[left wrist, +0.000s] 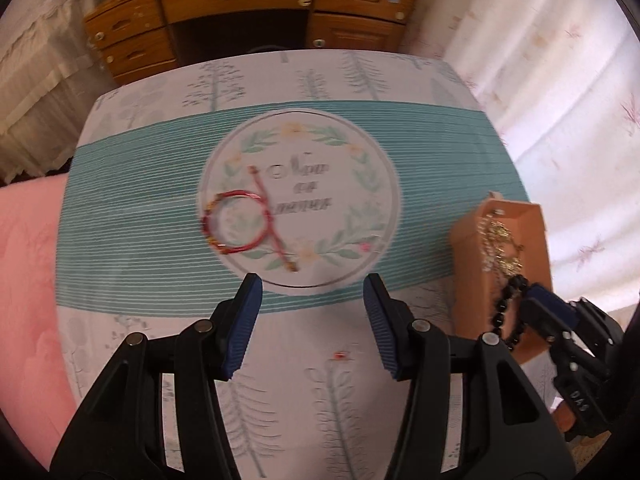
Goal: Organize jewelry
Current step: 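Open both grippers over the pink tray and withdraw them, then grasp the red string bracelet with the left gripper while the right approaches the gold coin charm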
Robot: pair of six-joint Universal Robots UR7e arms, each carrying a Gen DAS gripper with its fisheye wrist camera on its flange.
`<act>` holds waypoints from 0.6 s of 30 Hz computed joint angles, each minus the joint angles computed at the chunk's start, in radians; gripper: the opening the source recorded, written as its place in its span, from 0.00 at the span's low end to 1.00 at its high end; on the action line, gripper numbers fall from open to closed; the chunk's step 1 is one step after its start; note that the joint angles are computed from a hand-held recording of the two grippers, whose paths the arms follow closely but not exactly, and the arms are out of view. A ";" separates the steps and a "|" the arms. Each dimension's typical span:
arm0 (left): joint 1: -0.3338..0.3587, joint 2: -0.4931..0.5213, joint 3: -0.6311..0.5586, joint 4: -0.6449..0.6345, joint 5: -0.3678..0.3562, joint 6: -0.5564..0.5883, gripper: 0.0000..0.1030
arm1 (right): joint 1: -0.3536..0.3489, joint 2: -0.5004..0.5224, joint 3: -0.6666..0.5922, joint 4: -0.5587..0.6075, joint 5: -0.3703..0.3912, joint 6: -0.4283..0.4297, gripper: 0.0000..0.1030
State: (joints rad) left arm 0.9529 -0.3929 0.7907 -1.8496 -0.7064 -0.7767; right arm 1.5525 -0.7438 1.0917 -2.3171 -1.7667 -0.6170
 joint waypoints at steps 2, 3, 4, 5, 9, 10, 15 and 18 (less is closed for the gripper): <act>0.008 -0.030 0.030 0.012 0.014 -0.028 0.48 | 0.012 0.014 -0.024 0.022 -0.001 -0.002 0.21; 0.013 -0.044 0.043 0.021 0.020 -0.042 0.48 | 0.019 0.023 -0.040 0.034 -0.004 -0.003 0.21; 0.018 -0.056 0.053 0.028 0.025 -0.053 0.48 | 0.026 0.033 -0.056 0.045 -0.007 0.000 0.21; 0.020 -0.063 0.057 0.035 0.030 -0.063 0.48 | 0.032 0.044 -0.072 0.057 -0.010 0.004 0.21; 0.040 -0.078 0.053 0.076 0.041 -0.113 0.48 | 0.055 0.100 -0.166 0.137 -0.003 0.032 0.21; 0.048 -0.077 0.045 0.093 0.040 -0.127 0.48 | 0.059 0.111 -0.182 0.150 -0.002 0.036 0.21; 0.081 -0.040 -0.027 0.147 0.031 -0.138 0.48 | 0.085 0.186 -0.287 0.230 -0.016 0.068 0.21; 0.102 -0.005 -0.090 0.172 0.013 -0.143 0.48 | 0.097 0.245 -0.378 0.304 -0.030 0.108 0.21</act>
